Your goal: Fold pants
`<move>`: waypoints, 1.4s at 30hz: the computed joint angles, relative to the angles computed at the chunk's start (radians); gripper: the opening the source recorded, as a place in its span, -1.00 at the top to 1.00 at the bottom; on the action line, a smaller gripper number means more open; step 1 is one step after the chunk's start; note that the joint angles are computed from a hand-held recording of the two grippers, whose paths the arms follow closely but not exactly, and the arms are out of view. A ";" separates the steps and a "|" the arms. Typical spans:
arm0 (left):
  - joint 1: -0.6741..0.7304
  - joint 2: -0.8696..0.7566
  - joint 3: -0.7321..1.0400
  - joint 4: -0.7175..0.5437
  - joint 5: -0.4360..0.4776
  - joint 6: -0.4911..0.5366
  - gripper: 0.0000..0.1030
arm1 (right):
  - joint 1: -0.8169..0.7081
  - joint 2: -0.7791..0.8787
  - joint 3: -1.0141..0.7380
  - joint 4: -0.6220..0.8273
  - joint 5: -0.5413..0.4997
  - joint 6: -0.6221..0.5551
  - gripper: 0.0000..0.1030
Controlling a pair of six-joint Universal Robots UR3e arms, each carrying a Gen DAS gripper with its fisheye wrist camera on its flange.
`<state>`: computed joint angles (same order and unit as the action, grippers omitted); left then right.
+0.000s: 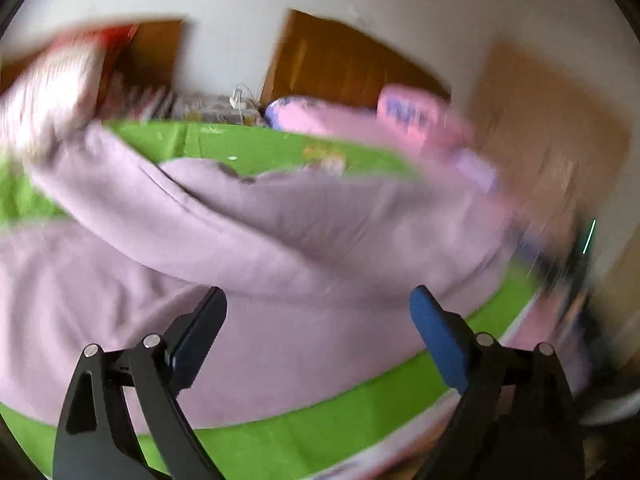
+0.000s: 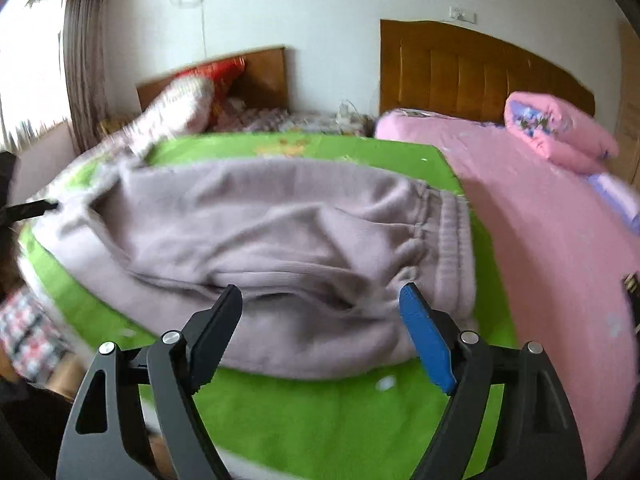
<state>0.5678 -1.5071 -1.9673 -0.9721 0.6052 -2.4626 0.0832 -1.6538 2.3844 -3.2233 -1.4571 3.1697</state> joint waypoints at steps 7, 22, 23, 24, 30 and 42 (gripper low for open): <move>-0.304 -0.293 0.308 0.190 0.379 -0.569 -0.67 | 0.079 0.178 -0.003 -0.190 -0.032 0.237 -0.49; -0.379 -0.388 0.272 0.402 0.604 -0.708 0.06 | -0.199 0.312 0.175 -0.543 0.351 0.512 -0.49; -0.378 -0.391 0.284 0.389 0.602 -0.708 0.05 | -0.217 0.314 0.167 -0.522 0.367 0.541 -0.49; -0.369 -0.367 0.254 0.386 0.599 -0.697 0.03 | -0.230 0.321 0.147 -0.501 0.384 0.575 -0.49; -0.391 -0.387 0.297 0.355 0.634 -0.691 0.16 | -0.164 0.335 0.004 -0.340 0.227 0.697 -0.03; -0.157 -0.005 -0.009 0.501 0.253 -0.530 0.84 | -0.207 0.177 -0.015 -0.327 0.258 0.537 0.78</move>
<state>0.4105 -1.5117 -1.9761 -0.4709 0.8583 -2.9923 -0.1242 -1.4767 2.3693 -3.5501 -1.1989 3.7069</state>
